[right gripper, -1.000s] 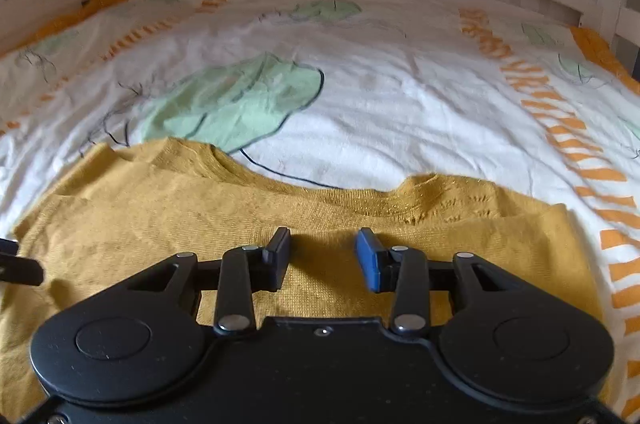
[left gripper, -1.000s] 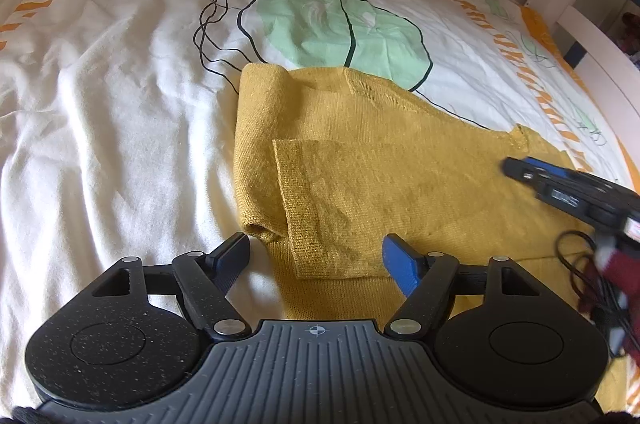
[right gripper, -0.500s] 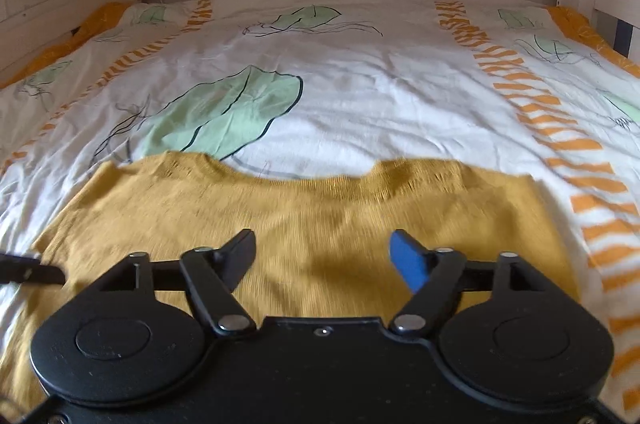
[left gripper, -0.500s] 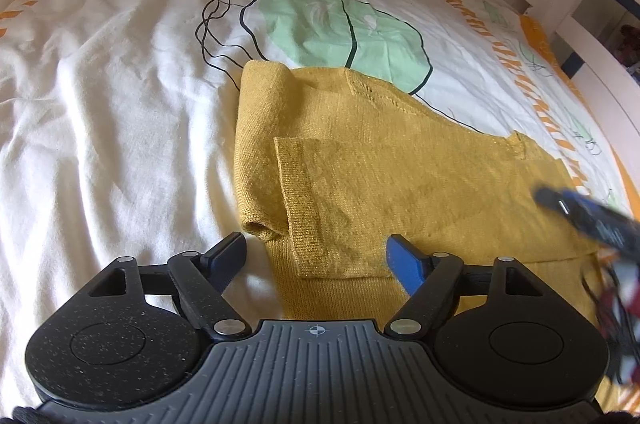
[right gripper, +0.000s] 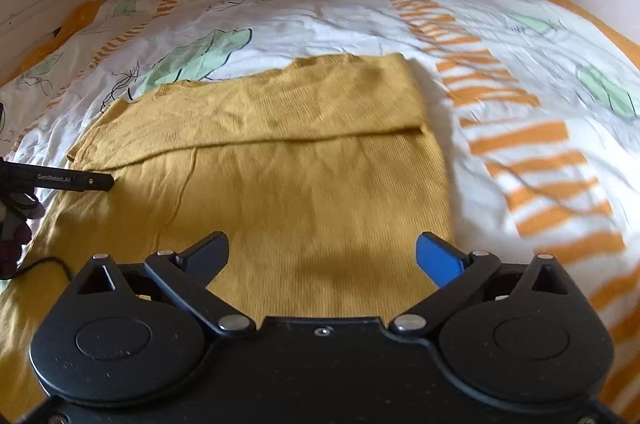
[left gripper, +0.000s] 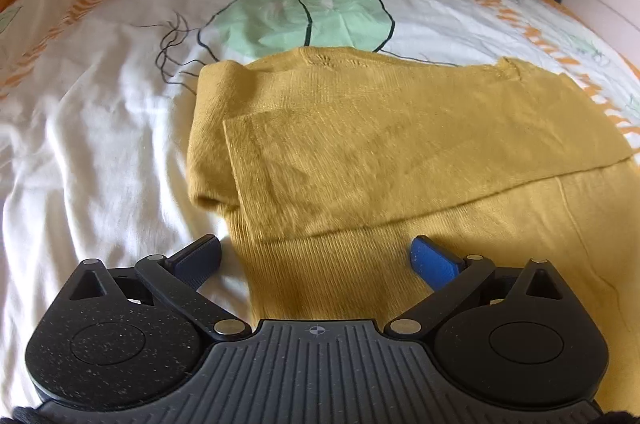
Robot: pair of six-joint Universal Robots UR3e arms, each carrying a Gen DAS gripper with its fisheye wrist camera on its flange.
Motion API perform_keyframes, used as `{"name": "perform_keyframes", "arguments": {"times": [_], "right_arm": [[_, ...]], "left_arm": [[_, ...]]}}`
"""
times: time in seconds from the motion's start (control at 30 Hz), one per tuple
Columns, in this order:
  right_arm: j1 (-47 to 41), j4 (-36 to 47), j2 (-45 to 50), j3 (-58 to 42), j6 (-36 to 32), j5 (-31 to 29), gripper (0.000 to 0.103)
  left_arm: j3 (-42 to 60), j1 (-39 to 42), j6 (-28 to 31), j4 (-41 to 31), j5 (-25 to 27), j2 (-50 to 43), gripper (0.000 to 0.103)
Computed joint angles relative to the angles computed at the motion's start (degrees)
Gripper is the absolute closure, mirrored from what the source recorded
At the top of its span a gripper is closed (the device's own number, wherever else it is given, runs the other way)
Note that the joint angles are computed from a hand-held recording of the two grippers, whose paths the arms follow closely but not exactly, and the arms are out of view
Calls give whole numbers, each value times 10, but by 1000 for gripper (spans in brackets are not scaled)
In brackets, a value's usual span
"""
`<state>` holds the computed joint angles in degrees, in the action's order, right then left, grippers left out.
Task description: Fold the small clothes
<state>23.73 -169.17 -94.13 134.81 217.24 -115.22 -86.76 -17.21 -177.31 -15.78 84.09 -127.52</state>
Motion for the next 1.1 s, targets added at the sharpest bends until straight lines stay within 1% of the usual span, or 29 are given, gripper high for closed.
{"name": "perform_keyframes", "arguments": {"times": [0.07, 0.2, 0.43, 0.53, 0.7, 0.83, 0.9, 1.0, 1.1], "right_arm": [[13, 8, -23, 17, 26, -6, 2], [39, 37, -78, 46, 68, -7, 0], [92, 94, -148, 61, 128, -18, 0], [119, 124, -172, 56, 151, -32, 0], [169, 183, -211, 47, 205, -67, 0], [203, 233, -246, 52, 247, -90, 0], [217, 252, -264, 60, 276, -98, 0], [229, 276, -292, 74, 315, -100, 0], [230, 282, -319, 91, 332, -89, 0]], "left_arm": [[-32, 5, -17, 3, -9, 25, 1], [-92, 17, -28, -32, -28, 92, 2], [-251, 19, -61, -51, -24, 234, 2], [-314, 17, -65, -63, -26, 301, 2], [-407, 25, -86, -84, -32, 407, 2], [-466, 40, -99, -92, -49, 470, 2], [-490, 39, -100, -88, -45, 496, 2], [-518, 40, -99, -93, -41, 533, 2], [-542, 44, -98, -91, -45, 562, 2]]}}
